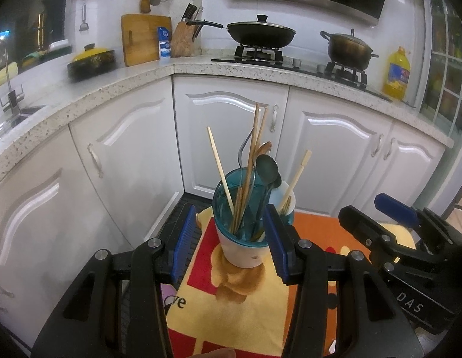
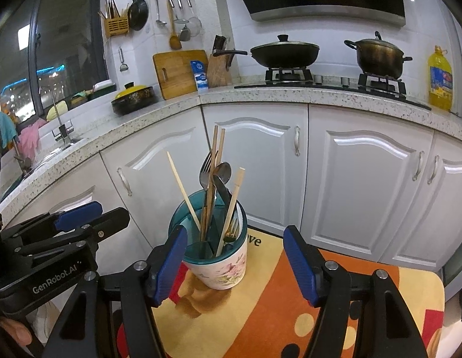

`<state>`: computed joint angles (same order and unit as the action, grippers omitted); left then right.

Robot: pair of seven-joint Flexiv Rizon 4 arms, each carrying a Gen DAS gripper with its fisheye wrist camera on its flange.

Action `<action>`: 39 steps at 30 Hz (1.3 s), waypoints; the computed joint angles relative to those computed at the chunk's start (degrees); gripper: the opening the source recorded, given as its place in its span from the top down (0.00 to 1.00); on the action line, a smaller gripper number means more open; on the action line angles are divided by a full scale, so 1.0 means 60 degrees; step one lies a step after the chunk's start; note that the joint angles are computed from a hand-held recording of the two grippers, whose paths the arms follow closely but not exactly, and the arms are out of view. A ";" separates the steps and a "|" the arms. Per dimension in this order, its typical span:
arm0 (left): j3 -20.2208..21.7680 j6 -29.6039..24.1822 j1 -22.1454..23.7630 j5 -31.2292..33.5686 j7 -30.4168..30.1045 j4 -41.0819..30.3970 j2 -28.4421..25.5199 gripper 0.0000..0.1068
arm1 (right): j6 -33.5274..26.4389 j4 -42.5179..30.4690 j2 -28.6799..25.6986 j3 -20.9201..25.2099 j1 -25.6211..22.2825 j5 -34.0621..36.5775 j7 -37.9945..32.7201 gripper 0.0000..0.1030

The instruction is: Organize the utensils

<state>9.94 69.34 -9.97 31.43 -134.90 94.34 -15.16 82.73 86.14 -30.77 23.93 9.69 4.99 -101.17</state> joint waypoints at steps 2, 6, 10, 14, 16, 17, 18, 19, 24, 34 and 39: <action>0.0008 -0.0014 -0.0006 0.0028 -0.0015 -0.0013 -0.0003 0.57 | 0.0016 0.0022 0.0009 -0.0027 0.0033 -0.0004 0.0014 0.37; -0.0010 0.0015 0.0040 -0.0030 0.0038 -0.0002 -0.0008 0.57 | -0.0040 0.0009 -0.0002 0.0019 0.0015 0.0006 -0.0036 0.37; -0.0001 -0.0025 0.0041 -0.0061 -0.0001 0.0014 0.0017 0.57 | -0.0058 0.0025 0.0024 -0.0114 0.0142 -0.0047 0.0039 0.37; 0.0002 -0.0034 0.0059 -0.0051 -0.0018 0.0008 0.0012 0.57 | -0.0102 -0.0042 -0.0021 -0.0113 0.0142 -0.0056 0.0055 0.37; 0.0002 -0.0021 0.0062 -0.0044 -0.0025 0.0018 0.0017 0.57 | -0.0147 -0.0045 -0.0021 -0.0135 0.0161 -0.0052 0.0093 0.36; 0.0005 -0.0022 0.0060 -0.0038 -0.0039 0.0015 0.0017 0.57 | -0.0172 -0.0060 -0.0031 -0.0126 0.0160 -0.0052 0.0082 0.36; -0.0006 -0.0016 0.0072 -0.0061 -0.0024 0.0021 0.0015 0.57 | -0.0178 -0.0059 -0.0035 -0.0137 0.0169 -0.0057 0.0074 0.36; -0.0016 -0.0009 0.0085 -0.0088 -0.0012 0.0026 0.0010 0.57 | -0.0177 -0.0050 -0.0035 -0.0150 0.0180 -0.0062 0.0068 0.36; -0.0019 -0.0037 0.0090 -0.0142 0.0011 0.0048 0.0001 0.57 | -0.0269 -0.0101 -0.0081 -0.0144 0.0185 -0.0042 0.0020 0.36; -0.0010 -0.0052 0.0097 -0.0271 0.0028 0.0036 -0.0088 0.57 | -0.0387 -0.0218 -0.0144 -0.0224 0.0263 -0.0023 0.0003 0.36; 0.0015 -0.0047 0.0102 -0.0327 0.0046 0.0044 -0.0116 0.57 | -0.0424 -0.0287 -0.0202 -0.0290 0.0346 -0.0063 0.0015 0.36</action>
